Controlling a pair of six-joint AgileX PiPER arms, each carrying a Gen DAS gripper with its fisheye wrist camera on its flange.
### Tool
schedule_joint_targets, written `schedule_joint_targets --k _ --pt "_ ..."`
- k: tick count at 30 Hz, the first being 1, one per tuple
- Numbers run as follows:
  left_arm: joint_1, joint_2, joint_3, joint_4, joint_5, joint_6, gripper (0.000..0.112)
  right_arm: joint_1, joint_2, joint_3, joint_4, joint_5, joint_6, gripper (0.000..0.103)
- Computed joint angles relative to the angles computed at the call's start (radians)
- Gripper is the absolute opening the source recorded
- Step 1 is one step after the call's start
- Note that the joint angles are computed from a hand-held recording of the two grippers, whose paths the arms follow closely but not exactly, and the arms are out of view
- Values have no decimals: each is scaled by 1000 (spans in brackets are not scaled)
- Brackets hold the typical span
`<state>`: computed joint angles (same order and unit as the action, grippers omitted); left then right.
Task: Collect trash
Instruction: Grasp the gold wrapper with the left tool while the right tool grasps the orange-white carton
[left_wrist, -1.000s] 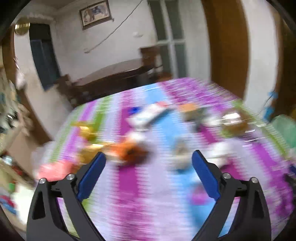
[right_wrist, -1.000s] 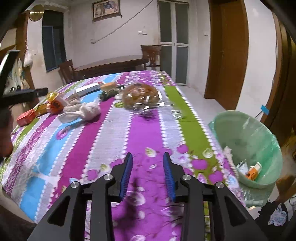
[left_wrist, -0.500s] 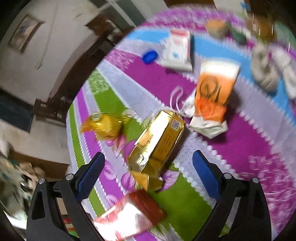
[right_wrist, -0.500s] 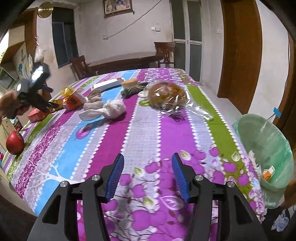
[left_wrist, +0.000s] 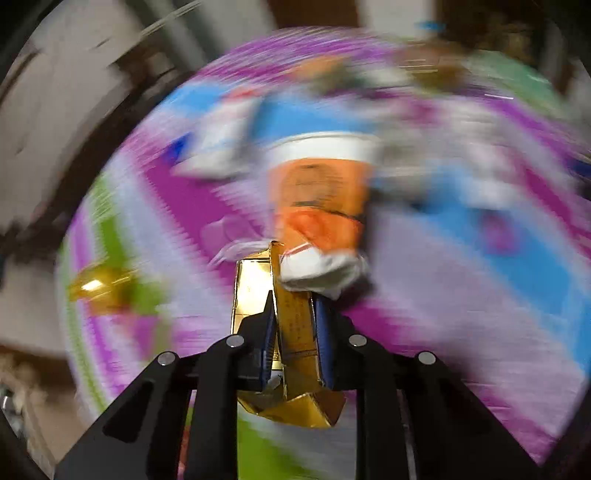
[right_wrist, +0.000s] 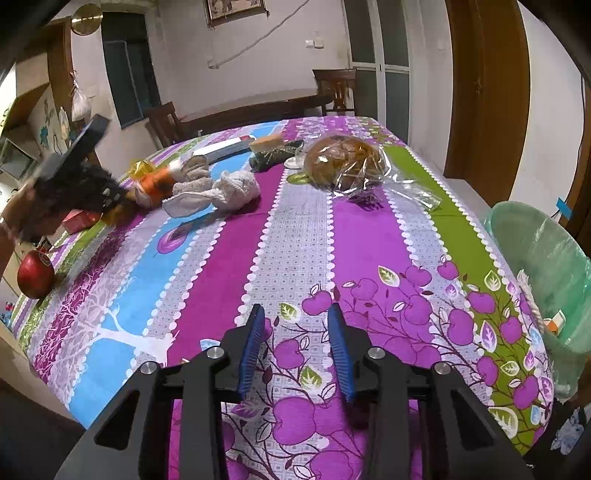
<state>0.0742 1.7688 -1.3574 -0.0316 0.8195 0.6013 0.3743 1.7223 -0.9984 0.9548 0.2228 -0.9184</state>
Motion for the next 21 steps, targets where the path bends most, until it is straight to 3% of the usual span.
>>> schedule_joint_targets --k 2,4,6,10,16,18,21 --pt "-135 -112 138 -19 4 19 19 -6 -5 7 46 -6 -47 37" --pt "-252 -184 233 78 -35 -98 20 -19 -10 11 112 -3 -104 37" --pt "-299 -215 240 53 29 -208 20 -33 -14 12 173 9 -152 37" --pt "-237 -318 341 -60 24 -325 22 -40 -20 5 200 25 -176 37" --pt "-103 -519 566 -186 -79 -420 23 9 -1 -94 167 93 -193 37" --pt "-78 -572 616 -203 -103 -416 28 31 24 -171 153 153 -214 37" --pt "-111 -645 654 -160 -124 -492 53 83 103 -344 60 246 -200 43"
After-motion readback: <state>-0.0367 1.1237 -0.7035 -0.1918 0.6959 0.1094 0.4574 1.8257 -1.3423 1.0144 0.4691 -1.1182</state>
